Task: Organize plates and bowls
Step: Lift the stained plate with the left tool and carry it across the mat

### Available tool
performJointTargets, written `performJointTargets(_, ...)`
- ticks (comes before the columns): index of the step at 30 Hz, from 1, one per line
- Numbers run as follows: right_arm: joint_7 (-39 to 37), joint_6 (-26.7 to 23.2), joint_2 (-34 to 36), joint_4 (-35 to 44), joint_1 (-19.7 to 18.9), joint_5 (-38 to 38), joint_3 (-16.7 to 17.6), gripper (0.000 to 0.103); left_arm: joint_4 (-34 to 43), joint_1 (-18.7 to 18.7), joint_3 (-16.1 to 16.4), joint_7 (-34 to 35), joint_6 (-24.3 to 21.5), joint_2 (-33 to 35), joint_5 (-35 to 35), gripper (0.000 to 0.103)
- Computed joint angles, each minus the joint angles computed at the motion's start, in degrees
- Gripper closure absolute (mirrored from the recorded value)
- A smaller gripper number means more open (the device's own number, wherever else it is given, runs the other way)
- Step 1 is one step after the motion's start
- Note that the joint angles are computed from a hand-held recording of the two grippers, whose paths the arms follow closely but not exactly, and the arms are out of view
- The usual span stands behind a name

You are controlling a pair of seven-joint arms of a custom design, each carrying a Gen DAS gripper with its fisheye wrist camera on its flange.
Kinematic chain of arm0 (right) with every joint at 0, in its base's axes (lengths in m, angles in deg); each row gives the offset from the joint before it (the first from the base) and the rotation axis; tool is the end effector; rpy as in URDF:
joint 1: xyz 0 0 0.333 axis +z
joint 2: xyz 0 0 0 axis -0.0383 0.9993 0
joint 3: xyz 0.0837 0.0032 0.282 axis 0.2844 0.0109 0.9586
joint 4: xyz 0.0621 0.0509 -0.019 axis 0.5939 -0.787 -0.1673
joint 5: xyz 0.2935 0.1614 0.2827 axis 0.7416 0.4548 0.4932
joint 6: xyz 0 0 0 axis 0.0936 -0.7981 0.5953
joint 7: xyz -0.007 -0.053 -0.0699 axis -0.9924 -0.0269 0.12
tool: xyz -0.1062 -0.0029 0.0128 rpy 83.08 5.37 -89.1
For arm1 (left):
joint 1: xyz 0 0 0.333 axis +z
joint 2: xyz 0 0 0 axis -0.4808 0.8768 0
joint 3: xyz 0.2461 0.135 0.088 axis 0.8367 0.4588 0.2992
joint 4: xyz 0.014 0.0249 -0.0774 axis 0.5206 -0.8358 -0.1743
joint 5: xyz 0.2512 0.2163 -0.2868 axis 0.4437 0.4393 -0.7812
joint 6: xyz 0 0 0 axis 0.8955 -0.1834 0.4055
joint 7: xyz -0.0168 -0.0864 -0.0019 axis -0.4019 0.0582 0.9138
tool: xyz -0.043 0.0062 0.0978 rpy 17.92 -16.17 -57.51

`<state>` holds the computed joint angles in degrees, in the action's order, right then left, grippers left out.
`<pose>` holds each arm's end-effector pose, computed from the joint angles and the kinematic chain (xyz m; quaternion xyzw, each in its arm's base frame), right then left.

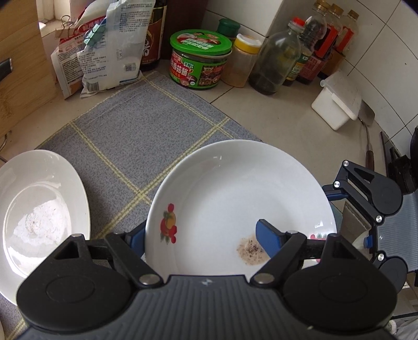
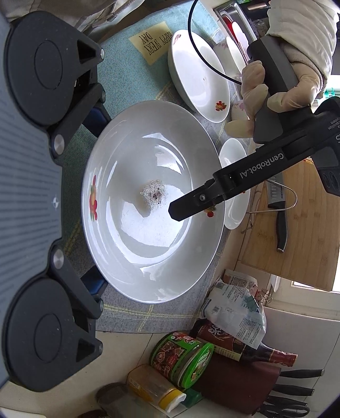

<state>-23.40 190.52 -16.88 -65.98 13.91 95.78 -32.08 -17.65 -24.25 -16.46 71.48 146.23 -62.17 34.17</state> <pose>0.6043 0.2142 0.4959 -0.8901 0.2524 -0.1332 0.3554 0.6889 -0.0338 0.5581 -0.5406 0.8036 -0.2473 0.0276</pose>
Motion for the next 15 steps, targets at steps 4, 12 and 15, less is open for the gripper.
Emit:
performJointTargets(4, -0.73, -1.07, 2.84, 3.31, -0.99, -0.50, -0.15, 0.000, 3.88, -0.43, -0.28, -1.17, 0.12, 3.30, 0.56, 0.020)
performJointTargets(12, -0.96, -3.21, 8.26, 9.72, -3.91, -1.67, 1.30, 0.000, 11.44, -0.95, -1.04, -3.55, -0.14, 9.76, 2.57, 0.020)
performJointTargets(15, -0.96, -3.99, 9.98, 11.69, -4.95, -2.37, 1.83, 0.000, 13.61, -1.10, -1.35, -4.06, -0.05, 11.75, 3.28, 0.020)
